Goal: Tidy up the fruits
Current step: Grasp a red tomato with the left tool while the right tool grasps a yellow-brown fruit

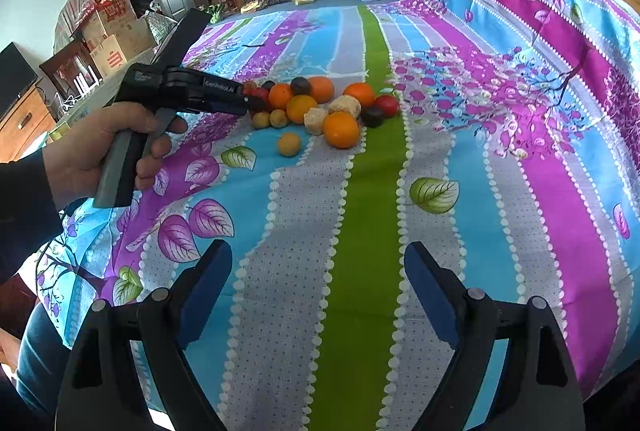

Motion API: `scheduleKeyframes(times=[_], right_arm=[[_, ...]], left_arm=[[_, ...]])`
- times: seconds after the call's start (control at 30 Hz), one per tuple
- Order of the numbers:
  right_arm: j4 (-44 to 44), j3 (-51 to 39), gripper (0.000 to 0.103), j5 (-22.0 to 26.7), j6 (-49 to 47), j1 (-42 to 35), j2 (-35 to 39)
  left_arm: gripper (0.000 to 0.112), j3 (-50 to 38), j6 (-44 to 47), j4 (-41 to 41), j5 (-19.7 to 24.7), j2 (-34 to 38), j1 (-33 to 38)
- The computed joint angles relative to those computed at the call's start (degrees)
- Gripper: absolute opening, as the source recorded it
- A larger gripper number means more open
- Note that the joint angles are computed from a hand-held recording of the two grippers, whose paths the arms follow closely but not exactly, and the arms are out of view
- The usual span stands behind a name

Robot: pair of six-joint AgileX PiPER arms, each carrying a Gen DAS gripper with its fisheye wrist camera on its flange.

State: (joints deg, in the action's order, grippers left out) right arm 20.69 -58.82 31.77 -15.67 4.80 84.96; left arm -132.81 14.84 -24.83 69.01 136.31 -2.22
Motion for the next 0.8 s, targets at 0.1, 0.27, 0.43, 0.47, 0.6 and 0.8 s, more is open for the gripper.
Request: scheduleKeyframes(times=[0.1,0.27,0.43,0.47,0.6,0.8], right_arm=[[1.2,0.1,0.090,0.1,-1.1,-0.2,0.4],[2.4,-1.3,0.080,1.0,-2.6,0.1,2.4],[3.5,-3.6,0.075,1.7,-3.5,0.9,4.2],[3.6,-4.1,0.075,1.6,-3.5,1.2,4.5],[4.3,-6.2,0.075,1.3,-3.6,2.1,6.2],[5.3,-15.8,0.075,1.3,-4.6,3.8,15.3]], left_arm=[[0.042,-0.5,-0.8,-2.9,-1.2,1.2,0.8],[0.027,1.1,0.4,-1.9,-3.2,0.3,-0.5],[0.026,12.7,4.5,-1.0,-10.0,-6.3,-0.9],[0.026,14.7,5.1,-1.2,-11.0,-7.6,-0.6],[0.026,27.2,8.6,-2.2,-16.2,-15.9,1.0],[0.026,44.2,14.6,-3.1,-24.1,-24.5,2.7]])
